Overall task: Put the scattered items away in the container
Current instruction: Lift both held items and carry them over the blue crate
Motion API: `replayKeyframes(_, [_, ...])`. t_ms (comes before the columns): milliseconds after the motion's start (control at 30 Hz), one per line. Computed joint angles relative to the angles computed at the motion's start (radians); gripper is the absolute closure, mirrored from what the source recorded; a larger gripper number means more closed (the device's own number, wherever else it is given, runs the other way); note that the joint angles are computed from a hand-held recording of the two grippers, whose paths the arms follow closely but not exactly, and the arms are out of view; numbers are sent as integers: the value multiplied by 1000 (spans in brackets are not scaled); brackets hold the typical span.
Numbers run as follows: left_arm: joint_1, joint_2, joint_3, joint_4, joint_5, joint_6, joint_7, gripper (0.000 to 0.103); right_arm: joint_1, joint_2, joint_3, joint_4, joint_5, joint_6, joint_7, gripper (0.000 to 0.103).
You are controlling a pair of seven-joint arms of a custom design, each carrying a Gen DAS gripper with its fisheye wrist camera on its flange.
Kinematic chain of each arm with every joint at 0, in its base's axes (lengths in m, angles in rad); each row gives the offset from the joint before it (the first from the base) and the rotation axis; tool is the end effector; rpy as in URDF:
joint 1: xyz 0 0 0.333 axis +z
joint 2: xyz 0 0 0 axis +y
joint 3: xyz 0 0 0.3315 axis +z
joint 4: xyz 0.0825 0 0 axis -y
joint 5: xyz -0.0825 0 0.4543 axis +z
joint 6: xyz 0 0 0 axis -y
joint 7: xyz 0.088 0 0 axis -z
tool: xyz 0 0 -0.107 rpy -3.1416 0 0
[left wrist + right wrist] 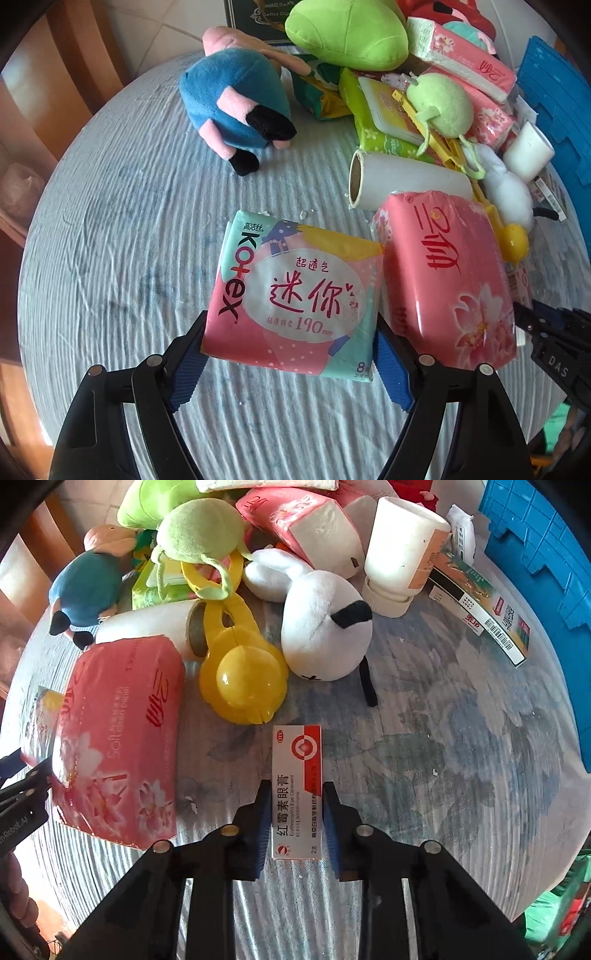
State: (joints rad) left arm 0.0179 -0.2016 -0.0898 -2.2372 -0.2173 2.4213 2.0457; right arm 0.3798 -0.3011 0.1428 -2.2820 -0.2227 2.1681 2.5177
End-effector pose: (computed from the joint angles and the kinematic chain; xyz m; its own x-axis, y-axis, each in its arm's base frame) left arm 0.5778 -0.0441 0.4780 -0.3993 -0.9168 -0.0101 -0.8377 0.3692 -0.4025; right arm 0.4684 0.2631 0.4794 -0.3138 -0.9495 0.0081 -0.9083 0.2977 -0.2939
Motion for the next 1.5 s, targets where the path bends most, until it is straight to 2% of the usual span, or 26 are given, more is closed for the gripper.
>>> replayKeyframes(300, [-40,-104,15,20,-113,15,41,22,-4,-76,33,33,-74,-8,22,78])
replayKeyframes(367, [-59,-106,19,33,-154,26,70,22,-27,-37,16,77,-109,21,6,78])
replayKeyframes(533, [-102,-154,13,43,-232,29,100,22,-67,-112,17,74,-190,17,7,78])
replayKeyframes(733, [-167,-214,-25,50,-282,77,70,22,-123,-232,-1,62,-262,30,-56,78])
replayKeyframes(867, [-215,-226,-86,64,-270,150,-26,22,-170,-346,-37,17,-295,76,-150,78])
replayKeyframes(967, [-240,-214,-167,86,-212,241,-163,22,-217,-445,-88,-30,-314,139,-261,78])
replayKeyframes(1033, [-237,-197,-240,112,-139,295,-291,22,-248,-509,-134,-62,-318,187,-347,78])
replayKeyframes(1100, [-220,-165,-324,166,-44,311,-431,22,-277,-571,-196,-87,-312,224,-444,78])
replayKeyframes(1233, [-208,-44,-465,343,150,259,-654,22,-345,-651,-306,-92,-289,223,-624,78])
replayKeyframes(1333, [-229,77,-546,490,309,203,-779,22,-419,-675,-360,-79,-278,210,-705,78])
replayKeyframes(1433, [-299,209,-579,633,423,130,-814,22,-504,-688,-398,-76,-271,213,-752,78])
replayKeyframes(1500, [-362,281,-582,713,531,88,-857,22,-554,-687,-421,-76,-255,218,-768,78])
